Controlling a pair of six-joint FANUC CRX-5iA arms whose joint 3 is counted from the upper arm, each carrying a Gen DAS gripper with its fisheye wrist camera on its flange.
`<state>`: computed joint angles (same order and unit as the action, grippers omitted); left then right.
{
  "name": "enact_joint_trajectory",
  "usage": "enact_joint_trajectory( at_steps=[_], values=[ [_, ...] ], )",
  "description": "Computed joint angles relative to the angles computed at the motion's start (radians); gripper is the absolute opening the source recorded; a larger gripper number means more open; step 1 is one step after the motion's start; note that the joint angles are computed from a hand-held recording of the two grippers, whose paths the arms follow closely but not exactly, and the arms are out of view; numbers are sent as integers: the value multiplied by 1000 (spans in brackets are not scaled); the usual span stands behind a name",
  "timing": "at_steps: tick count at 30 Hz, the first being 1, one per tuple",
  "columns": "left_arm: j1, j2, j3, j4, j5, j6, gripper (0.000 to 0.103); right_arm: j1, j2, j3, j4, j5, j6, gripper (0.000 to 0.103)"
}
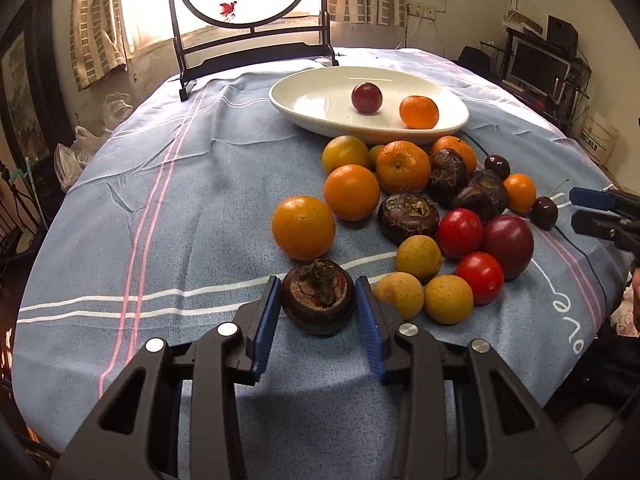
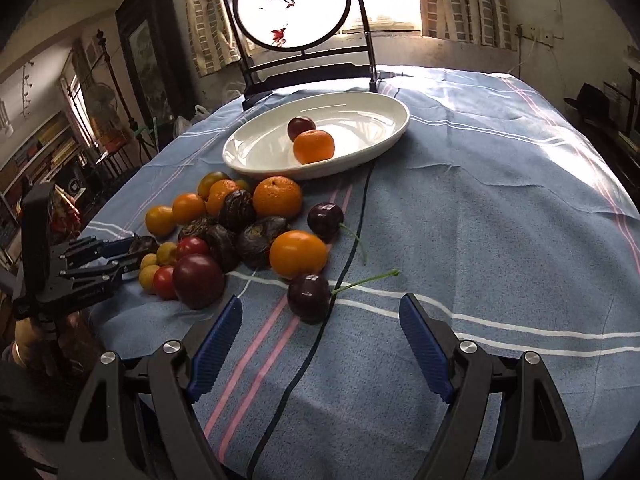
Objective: Organize fruits
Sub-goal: 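Grasp a brown passion fruit with the left gripper while the right gripper grasps a dark cherry, then lower both fruits onto the white plate and open both grippers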
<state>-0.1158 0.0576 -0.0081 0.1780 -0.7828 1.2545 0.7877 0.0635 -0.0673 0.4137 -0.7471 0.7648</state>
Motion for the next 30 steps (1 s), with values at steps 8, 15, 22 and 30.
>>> enact_joint_trajectory(
  at_steps=[8,15,22,30],
  values=[
    [31,-62,-59,48,30,-24,37,-5,72,78,-46,-52,50,41],
    [36,-70,-65,57,39,-25,37,3,43,25,21,-2,-29,30],
    [40,-82,-69,113,47,-59,37,-15,-33,-27,42,66,-55,30],
    [12,46,117,142,9,-71,37,-94,37,142,-35,52,69,30]
  ],
)
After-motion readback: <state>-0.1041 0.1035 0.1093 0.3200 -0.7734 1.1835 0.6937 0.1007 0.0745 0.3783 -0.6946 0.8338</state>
